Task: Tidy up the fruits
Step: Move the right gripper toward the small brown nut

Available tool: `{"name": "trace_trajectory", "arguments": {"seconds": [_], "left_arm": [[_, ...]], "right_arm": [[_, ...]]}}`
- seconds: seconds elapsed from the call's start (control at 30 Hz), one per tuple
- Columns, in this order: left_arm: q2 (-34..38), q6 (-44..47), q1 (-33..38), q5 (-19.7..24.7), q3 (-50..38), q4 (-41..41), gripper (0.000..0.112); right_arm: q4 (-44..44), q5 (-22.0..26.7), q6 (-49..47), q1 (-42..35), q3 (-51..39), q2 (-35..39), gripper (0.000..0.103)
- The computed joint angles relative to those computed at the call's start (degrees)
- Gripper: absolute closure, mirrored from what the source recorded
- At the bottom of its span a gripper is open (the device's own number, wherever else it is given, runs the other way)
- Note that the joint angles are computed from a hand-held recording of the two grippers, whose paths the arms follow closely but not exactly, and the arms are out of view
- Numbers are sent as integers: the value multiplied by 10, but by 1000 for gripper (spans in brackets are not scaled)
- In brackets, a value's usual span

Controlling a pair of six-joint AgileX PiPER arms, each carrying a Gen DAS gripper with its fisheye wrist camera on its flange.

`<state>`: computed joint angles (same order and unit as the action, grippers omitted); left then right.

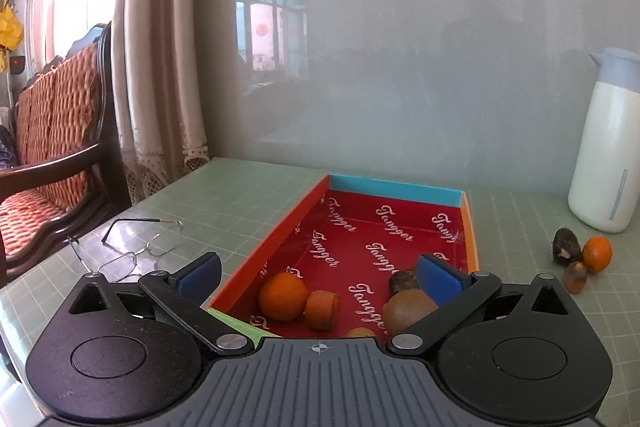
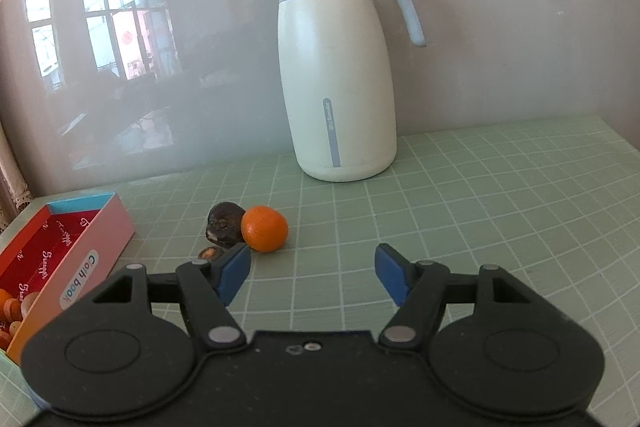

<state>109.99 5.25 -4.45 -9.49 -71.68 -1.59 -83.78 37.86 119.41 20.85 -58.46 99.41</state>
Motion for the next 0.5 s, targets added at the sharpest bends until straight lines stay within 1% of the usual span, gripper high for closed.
{"name": "trace_trajectory", "arguments": {"seconds": [0.1, 0.2, 0.27, 0.33, 0.4, 0.5], "left_arm": [[3, 105, -4, -13, 2, -84, 10], [11, 111, 5, -18, -4, -85, 10], [19, 145, 12, -13, -15, -121, 9], [28, 165, 19, -18, -23, -144, 9], [36, 174, 29, -3, -37, -158, 9], [44, 145, 40, -4, -45, -147, 9]], "right_arm": [[1, 3, -9, 0, -2, 4, 35], [5, 7, -23, 1, -9, 11, 35], [1, 8, -27, 1, -11, 15, 35], [-6, 8, -31, 2, -14, 21, 35], [-17, 8, -32, 5, -18, 30, 35], [-20, 3, -50, 8, -35, 49, 35]]}}
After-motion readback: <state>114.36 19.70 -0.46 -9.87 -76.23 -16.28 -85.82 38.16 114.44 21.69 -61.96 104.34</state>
